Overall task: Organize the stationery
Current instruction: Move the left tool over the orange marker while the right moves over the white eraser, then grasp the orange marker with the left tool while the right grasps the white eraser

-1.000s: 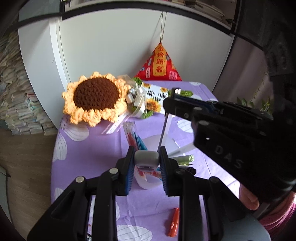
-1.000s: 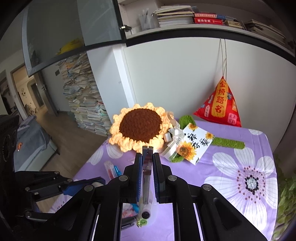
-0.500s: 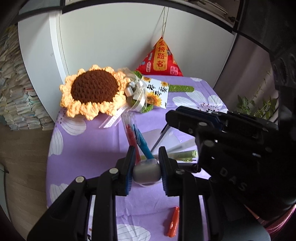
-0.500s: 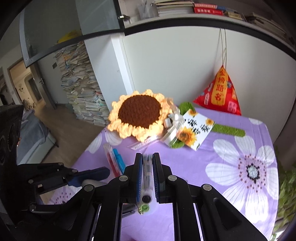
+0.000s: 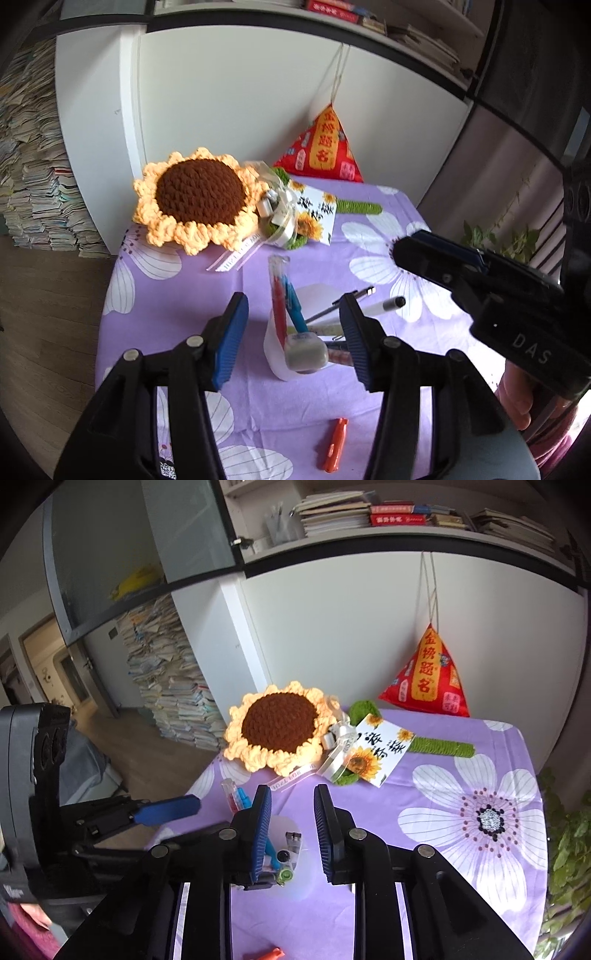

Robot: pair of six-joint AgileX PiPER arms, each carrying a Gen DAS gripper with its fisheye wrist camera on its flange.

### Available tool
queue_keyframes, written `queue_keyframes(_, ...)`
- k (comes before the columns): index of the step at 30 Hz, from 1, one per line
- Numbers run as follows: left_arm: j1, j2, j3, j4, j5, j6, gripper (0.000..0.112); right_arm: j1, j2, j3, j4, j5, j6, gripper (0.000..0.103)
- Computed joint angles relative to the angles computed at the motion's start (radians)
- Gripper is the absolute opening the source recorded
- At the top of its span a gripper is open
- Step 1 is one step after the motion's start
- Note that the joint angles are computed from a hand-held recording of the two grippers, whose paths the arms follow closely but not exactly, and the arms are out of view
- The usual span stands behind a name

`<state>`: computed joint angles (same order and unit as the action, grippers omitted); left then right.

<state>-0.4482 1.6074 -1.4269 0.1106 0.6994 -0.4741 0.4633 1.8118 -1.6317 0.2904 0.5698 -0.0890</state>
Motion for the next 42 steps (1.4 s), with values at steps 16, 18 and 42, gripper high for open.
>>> queue_keyframes(16, -0.057, -0.140, 0.190, 0.066, -0.036, -0.061, 0.048, -0.047, -0.042, 0.092, -0.106, 0.008, 0.101, 0.024)
queue_keyframes(18, -0.079, -0.147, 0.214, 0.090, -0.038, -0.080, 0.048, -0.058, -0.029, 0.102, -0.110, 0.019, 0.112, 0.024)
queue_keyframes(42, -0.180, -0.056, 0.374, -0.149, -0.120, 0.130, 0.032, -0.008, 0.189, 0.051, -0.204, 0.085, 0.177, 0.023)
